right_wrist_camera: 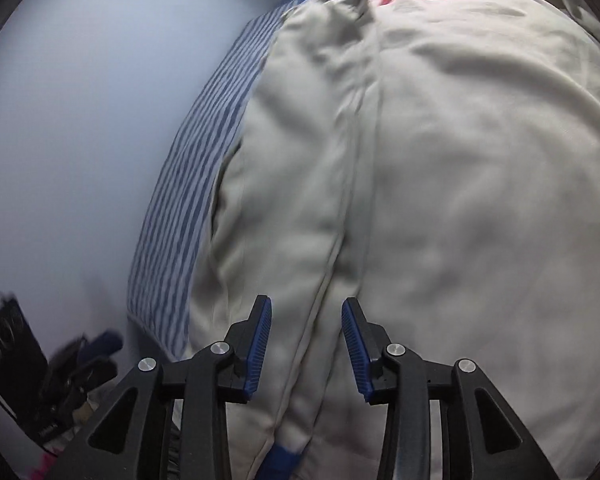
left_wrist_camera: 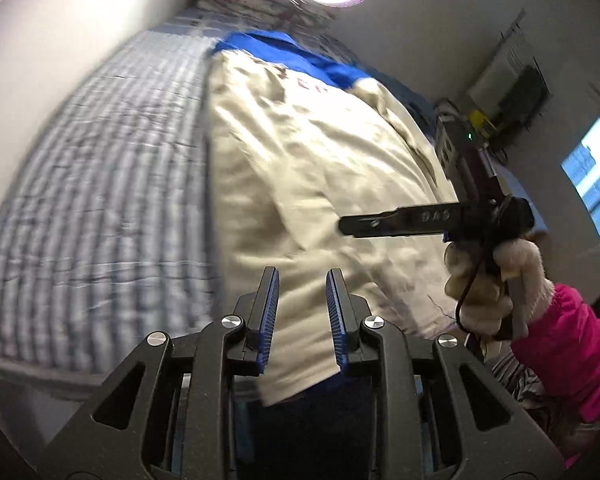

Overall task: Fold large clothes
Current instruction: 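Open both grippers and lift them off the folded side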

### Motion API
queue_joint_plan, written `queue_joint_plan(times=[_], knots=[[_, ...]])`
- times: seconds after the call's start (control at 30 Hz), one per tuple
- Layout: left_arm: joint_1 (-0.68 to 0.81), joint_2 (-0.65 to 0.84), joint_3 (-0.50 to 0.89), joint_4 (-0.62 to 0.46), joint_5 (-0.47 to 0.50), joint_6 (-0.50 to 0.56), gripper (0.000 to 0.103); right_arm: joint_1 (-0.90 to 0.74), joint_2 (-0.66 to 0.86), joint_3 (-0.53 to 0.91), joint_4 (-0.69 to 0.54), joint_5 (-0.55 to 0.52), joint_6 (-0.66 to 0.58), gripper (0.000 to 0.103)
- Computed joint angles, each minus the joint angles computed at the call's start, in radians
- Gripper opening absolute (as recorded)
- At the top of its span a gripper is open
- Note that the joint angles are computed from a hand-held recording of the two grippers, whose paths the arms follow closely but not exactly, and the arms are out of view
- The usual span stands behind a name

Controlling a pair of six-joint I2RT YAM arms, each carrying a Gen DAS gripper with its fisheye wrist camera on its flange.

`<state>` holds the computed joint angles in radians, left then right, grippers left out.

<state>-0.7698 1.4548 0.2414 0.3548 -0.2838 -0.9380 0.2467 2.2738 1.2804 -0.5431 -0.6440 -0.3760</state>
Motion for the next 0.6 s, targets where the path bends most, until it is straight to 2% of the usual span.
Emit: queue_joint_plan(times=[0.17,0.27,0.3,0.37,0.47,0.53,0.6], knots=[[-0.047,0.285,0.118,0.103,0.066,0.030,0.023,0.026,-0.108,-0.177,0.137,0.058,-0.066,0.039],[-0.065,0.435,0.156,0.150,0.084,0.024,0.023,0.034,-0.103,-0.218,0.175,0.103,-0.116,0.039],[-0.081,0.448,0.156,0.163,0.058,0.034,0.023,0.036,-0.098,-0.248,0.218,0.136,-0.128,0.036],[-0.102,0.434,0.186,0.091,0.032,0.057,0.023,0.028,-0.107,-0.300,0.290,0.129,-0.149,0.036],[-0.093,0.399,0.179,0.071,0.042,0.049,0.023,0.022,-0.141,-0.333,0.310,0.133,-0.135,0.036],[-0.093,0.338,0.164,0.046,0.034,0.028,0.023,-0.005,-0.197,-0.391,0.361,0.117,-0.137,0.036],[-0.098,0.292,0.162,0.024,-0.017,0.029,0.023,-0.036,-0.268,-0.450,0.408,0.100,-0.149,0.039]])
